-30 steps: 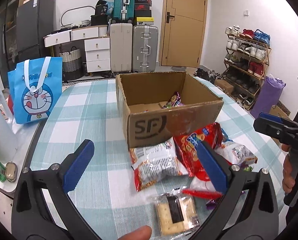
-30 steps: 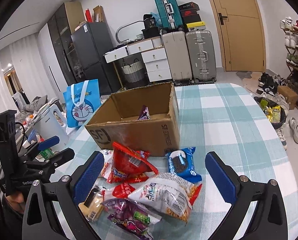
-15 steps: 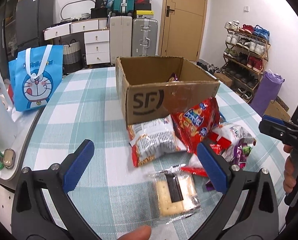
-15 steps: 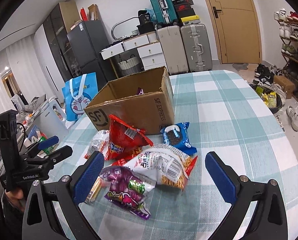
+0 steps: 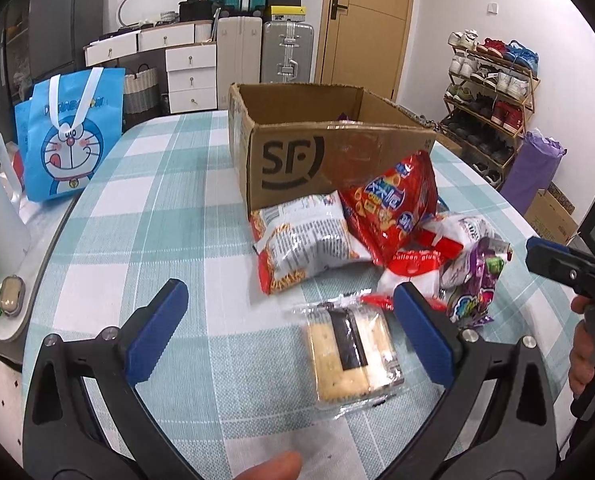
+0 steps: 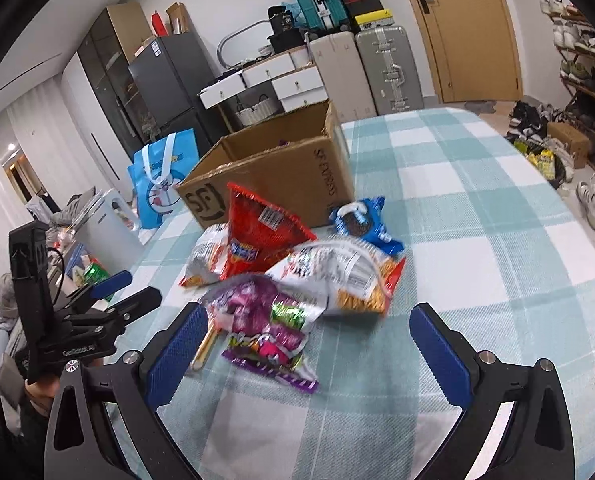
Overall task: Organize snacks
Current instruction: 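Move both tools back toward the remaining snacks on the table, then grasp the cracker pack with the left gripper while the right grasps the purple candy bag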
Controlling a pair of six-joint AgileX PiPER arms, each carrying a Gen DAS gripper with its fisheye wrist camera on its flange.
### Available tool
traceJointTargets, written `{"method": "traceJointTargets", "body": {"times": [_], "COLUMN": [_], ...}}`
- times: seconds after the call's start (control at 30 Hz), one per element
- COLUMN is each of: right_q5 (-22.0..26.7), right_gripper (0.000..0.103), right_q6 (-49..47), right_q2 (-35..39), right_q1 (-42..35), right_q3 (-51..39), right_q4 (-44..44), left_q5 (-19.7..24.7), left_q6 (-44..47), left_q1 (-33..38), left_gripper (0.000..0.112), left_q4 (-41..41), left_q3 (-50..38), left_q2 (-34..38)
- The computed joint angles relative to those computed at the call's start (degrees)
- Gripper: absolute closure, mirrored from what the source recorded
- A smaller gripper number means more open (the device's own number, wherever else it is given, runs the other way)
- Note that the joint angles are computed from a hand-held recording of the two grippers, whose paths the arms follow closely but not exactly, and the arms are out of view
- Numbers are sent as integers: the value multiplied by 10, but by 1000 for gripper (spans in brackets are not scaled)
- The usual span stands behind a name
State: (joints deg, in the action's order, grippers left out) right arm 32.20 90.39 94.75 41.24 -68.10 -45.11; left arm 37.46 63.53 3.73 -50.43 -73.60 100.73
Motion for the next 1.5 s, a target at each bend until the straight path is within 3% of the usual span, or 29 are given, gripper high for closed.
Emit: {"method": "traceJointTargets", "body": {"times": [0.5, 1.5], "right_q5": [-36, -80], "right_gripper": [2, 33], "right_q6": [-50, -147], "right_q2": [44, 94], "right_q1": [-5, -28], "right_q3": [-14, -57], "right_q4": [66, 151], "left_q5": [13, 21], "left_q6": [13, -36], "left_q1": [-4, -36], "left_gripper": [10, 10], "left_q4": [7, 80], "left_q3": [18, -13], "left_q2": [12, 65]}}
